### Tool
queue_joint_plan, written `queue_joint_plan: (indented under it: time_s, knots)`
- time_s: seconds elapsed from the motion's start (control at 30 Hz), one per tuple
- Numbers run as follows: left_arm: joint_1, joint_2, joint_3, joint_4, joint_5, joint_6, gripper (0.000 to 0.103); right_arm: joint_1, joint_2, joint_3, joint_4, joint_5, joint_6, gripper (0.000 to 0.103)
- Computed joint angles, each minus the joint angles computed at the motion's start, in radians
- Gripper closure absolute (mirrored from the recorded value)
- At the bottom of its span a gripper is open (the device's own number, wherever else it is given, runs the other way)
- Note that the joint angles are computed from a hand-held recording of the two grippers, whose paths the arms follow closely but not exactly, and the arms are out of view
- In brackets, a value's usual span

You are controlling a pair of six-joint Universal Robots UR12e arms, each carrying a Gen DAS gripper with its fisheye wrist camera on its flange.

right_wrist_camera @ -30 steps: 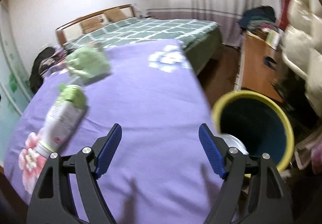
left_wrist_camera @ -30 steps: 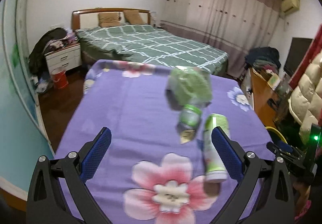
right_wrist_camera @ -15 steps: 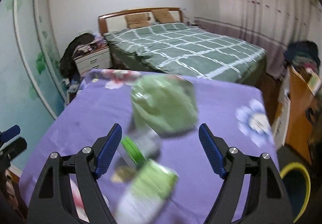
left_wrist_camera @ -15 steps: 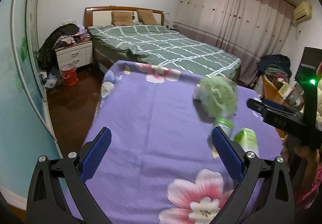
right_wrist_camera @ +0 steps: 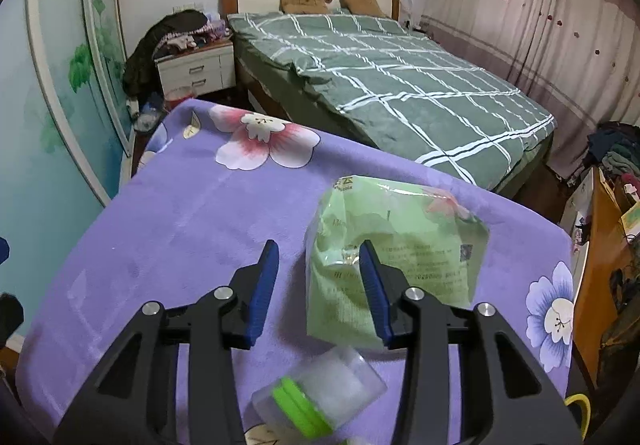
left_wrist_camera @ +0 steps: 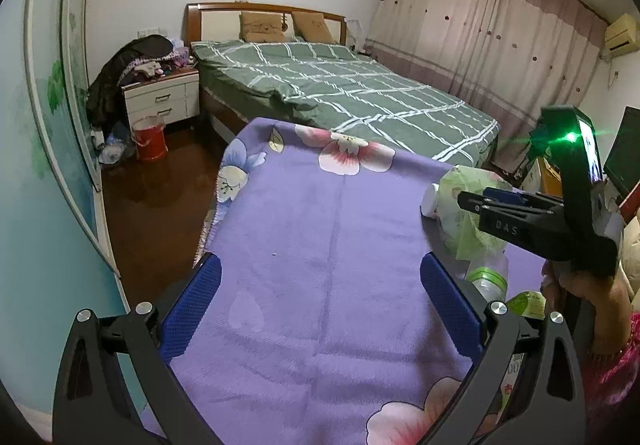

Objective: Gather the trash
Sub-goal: 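Move the right gripper to the green plastic bag and grasp it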

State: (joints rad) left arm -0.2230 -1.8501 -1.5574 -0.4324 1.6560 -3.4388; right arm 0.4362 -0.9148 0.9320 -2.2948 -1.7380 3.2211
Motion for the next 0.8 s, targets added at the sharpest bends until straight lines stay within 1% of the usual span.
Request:
queue_joint_plan:
  time_s: [0.07, 0.13, 0.17, 0.2, 0.23, 0.5, 0.67, 0.8]
  knots:
    - [0.001, -0.006, 0.005, -0.001, -0.009, 0.001, 0.005, -0.001, 0.012, -0.021, 0.031, 0.004, 0.000, 0.078]
    - [0.002, -0.011, 0.008, 0.000, -0.015, 0.000, 0.005, -0.001, 0.018, -0.030, 0.041, 0.001, -0.006, 0.088]
    - [0.002, -0.011, 0.007, 0.001, -0.016, -0.001, 0.005, -0.002, 0.019, -0.030, 0.038, 0.006, -0.006, 0.092]
    - [0.002, -0.012, 0.007, 0.000, -0.016, -0.002, 0.005, -0.004, 0.017, -0.026, 0.032, 0.017, -0.004, 0.097]
    - [0.003, -0.012, 0.007, -0.001, -0.017, -0.003, 0.005, -0.006, 0.012, -0.017, 0.022, 0.024, 0.001, 0.099]
    - [-0.002, -0.007, 0.001, 0.003, -0.020, -0.007, 0.005, -0.020, -0.065, 0.090, -0.139, 0.064, 0.041, 0.100]
    - [-0.012, 0.005, -0.009, 0.017, -0.019, 0.006, 0.005, -0.032, -0.124, 0.162, -0.234, 0.064, 0.069, 0.100]
    - [-0.021, 0.012, -0.014, 0.019, -0.016, 0.015, 0.005, -0.044, -0.184, 0.247, -0.311, 0.055, 0.099, 0.100]
